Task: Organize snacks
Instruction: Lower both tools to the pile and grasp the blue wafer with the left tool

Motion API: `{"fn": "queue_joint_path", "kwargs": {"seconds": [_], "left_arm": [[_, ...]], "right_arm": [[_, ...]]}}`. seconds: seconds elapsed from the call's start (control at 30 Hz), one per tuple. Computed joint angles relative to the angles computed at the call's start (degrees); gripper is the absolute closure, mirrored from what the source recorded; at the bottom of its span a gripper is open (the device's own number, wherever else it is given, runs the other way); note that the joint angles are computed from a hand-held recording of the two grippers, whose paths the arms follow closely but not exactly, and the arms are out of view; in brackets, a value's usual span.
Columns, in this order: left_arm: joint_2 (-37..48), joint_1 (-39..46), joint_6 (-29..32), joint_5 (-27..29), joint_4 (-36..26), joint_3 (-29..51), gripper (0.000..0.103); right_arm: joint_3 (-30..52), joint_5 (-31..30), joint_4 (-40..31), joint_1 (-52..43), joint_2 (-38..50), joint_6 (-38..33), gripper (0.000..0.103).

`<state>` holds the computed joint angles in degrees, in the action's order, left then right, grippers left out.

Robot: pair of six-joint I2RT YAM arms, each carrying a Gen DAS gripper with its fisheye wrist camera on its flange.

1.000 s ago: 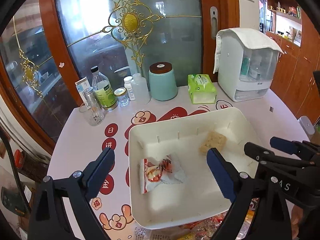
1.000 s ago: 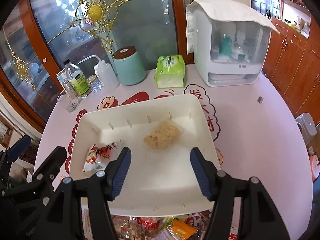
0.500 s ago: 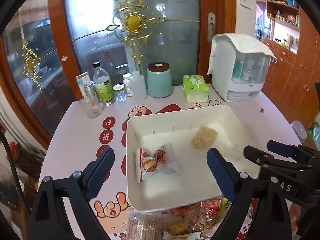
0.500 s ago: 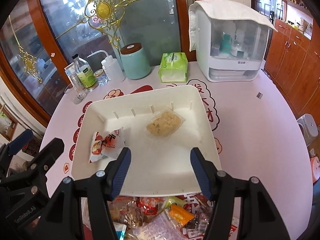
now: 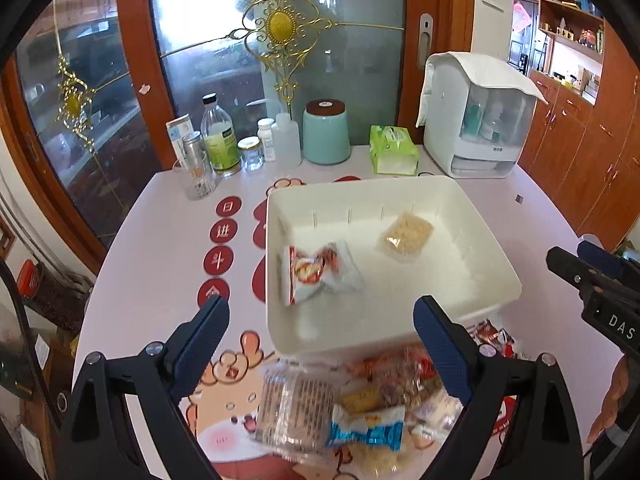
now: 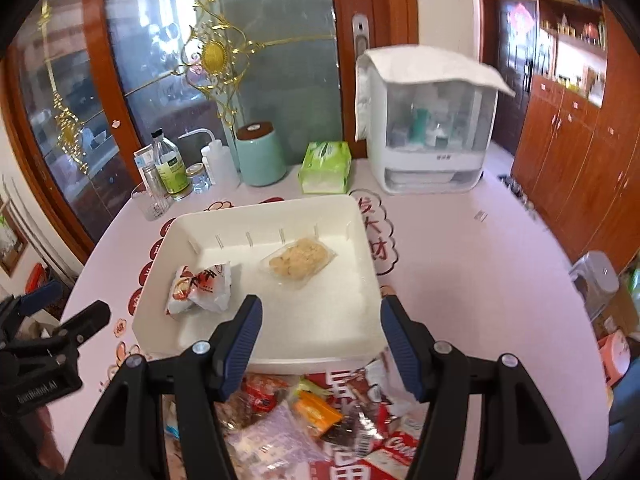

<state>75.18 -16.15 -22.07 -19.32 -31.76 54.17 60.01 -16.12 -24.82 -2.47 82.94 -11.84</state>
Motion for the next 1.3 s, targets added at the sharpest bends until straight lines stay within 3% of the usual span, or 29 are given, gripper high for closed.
{"fn": "queue_joint_path", "kwargs": {"seconds": [0.1,0.23,0.43,0.73,0.97,1.3], "left_arm": [[-3.3,-1.4,-0.8,-0.8,-1.8,-2.0,0.01],[-6.8,-5.7,-2.9,-6.8,-4.1,-4.9,0.01],[-9.0,-8.3,-4.5,-6.2,-5.2,-8.9,0.01],[-6.4,-9.8,8.6,0.9,3.9,-18.6,0.01],[7.3,-6.4,18.2,6.2,14.1,-18.9,0.01],[20.6,-2.8,28.0,13.7,17.7,-12.8,0.013]], "right_arm": [[-2.0,-2.0,-0.6,-2.1,-2.2,-2.8,0.041],[-1.9,-3.1,-6.3,-4.3,-2.6,-8.1,0.041],[-6.2,-6.0,-10.2,-7.2,-6.3,-11.5,0.041],[-10.1,-6.3,-13.1,-8.1,-4.0,-10.3,0.041],[-11.4,-7.9,-13.5,-6.0,3.8,-4.0,0.041],[-9.4,-7.4,-8.0,0.6,14.6,10.5,0.041]]}}
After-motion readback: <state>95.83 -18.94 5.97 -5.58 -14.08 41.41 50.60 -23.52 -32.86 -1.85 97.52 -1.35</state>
